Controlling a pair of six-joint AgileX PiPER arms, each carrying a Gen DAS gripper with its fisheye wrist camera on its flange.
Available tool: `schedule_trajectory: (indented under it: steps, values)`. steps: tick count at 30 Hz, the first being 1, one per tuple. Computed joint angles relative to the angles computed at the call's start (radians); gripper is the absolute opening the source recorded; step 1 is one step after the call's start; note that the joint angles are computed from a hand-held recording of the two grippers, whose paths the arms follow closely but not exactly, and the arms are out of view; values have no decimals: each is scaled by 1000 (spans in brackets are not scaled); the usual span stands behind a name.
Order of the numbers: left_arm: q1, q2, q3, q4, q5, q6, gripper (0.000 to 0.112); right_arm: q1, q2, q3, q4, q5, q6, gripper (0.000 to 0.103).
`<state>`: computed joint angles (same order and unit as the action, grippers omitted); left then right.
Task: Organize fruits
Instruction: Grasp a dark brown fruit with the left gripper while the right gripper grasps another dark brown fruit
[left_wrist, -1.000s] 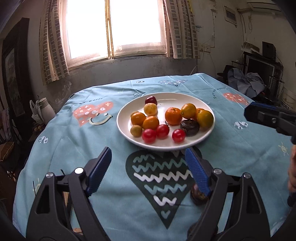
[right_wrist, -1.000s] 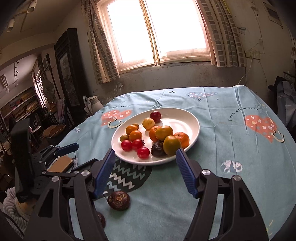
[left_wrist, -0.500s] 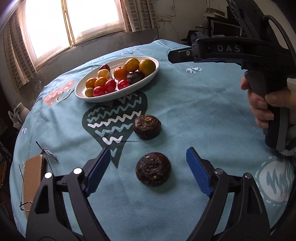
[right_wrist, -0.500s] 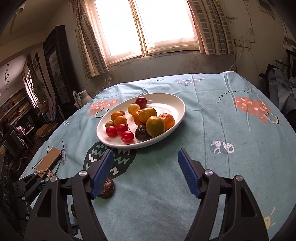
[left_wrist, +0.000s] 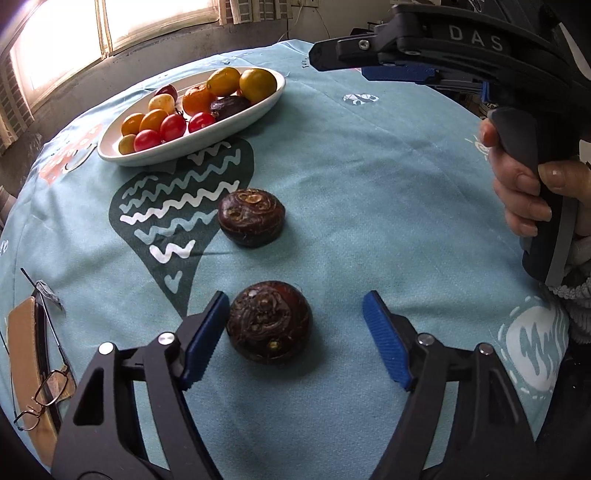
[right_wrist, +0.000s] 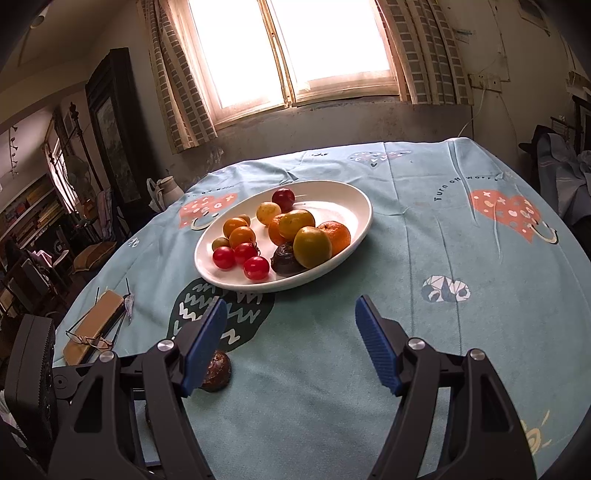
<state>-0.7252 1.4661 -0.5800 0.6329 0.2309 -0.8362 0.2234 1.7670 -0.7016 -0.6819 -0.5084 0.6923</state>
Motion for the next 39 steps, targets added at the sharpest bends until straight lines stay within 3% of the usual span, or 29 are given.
schedule_trajectory:
  steps: [2,7,9,16,20,25,31,36,39]
  values:
    - [1,-10,7,-8,1,7,69,0,2,-2,-12,1,11,73]
    - [67,-46,35,-218,-37,236,54,7,17,-13,-56,1,48,73]
    - [73,-50,39,-228,-41,248,52,25,26,-20,-49,20,33,73]
    - [60,-94,78,-52,-22,78,44,69,51,-34,-43,45,-4,73]
    - [90,-134,109,29,-13,-14,44,107,81,-65,-168,70,75,73]
    - [100,-129,103,82,-3,-81,44,221,135,-150,-227,227,104,73]
    - [98,-116,92,57,11,-59,45,278,184,-193,-179,307,41,72]
    - [86,-98,83,120,24,-123,45,288,198,-215,-294,335,142,62]
    - [72,-99,83,155,38,-164,45,293,193,-207,-257,331,94,52]
